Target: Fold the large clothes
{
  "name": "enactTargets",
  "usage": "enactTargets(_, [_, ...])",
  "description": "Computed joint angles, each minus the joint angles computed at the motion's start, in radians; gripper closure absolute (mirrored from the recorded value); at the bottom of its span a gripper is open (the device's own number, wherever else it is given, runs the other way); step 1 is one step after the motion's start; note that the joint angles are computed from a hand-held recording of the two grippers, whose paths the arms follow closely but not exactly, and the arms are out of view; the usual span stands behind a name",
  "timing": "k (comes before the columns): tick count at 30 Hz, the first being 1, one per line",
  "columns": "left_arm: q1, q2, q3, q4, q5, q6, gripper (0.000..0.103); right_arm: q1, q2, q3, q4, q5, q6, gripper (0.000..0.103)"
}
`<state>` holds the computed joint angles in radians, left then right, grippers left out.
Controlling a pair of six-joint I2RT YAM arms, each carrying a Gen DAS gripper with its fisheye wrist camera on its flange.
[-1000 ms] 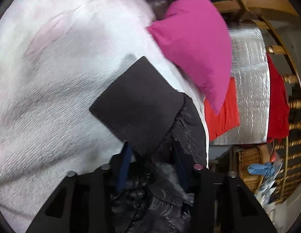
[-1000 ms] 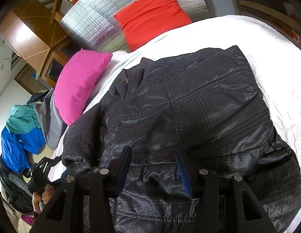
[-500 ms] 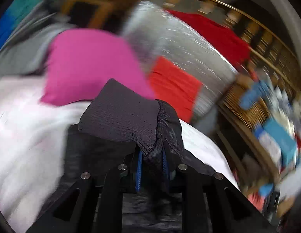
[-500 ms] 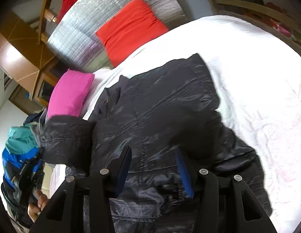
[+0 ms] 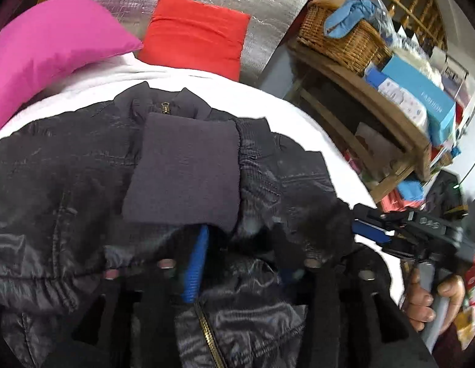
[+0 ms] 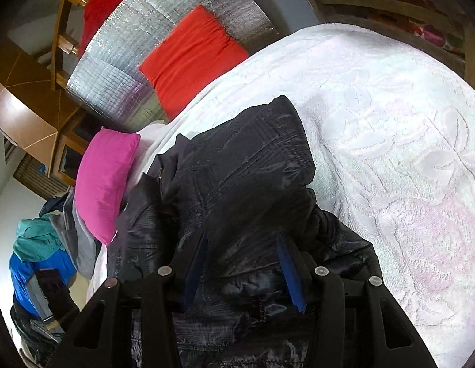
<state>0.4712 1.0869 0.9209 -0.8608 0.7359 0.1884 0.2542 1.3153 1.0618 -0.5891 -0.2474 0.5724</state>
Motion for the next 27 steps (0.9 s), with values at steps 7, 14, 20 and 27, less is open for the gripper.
enactTargets(7, [0.312, -0.008, 0.138, -0.336, 0.250, 0.362, 0.023, 0.078, 0.018, 0.011, 0.028, 0.022, 0.015, 0.044])
enactTargets(14, [0.540, 0.158, 0.226, -0.251, 0.096, 0.296, 0.022, 0.292, 0.104, 0.108, 0.035, 0.149, -0.072, 0.025])
enactTargets(20, [0.551, 0.252, 0.220, -0.193, -0.132, 0.235, 0.022, 0.458, 0.318, 0.318, -0.101, 0.347, -0.177, 0.024])
enactTargets(27, [0.456, 0.266, 0.172, -0.131, -0.288, 0.199, 0.022, 0.451, 0.345, 0.301, -0.068, 0.495, -0.041, 0.024])
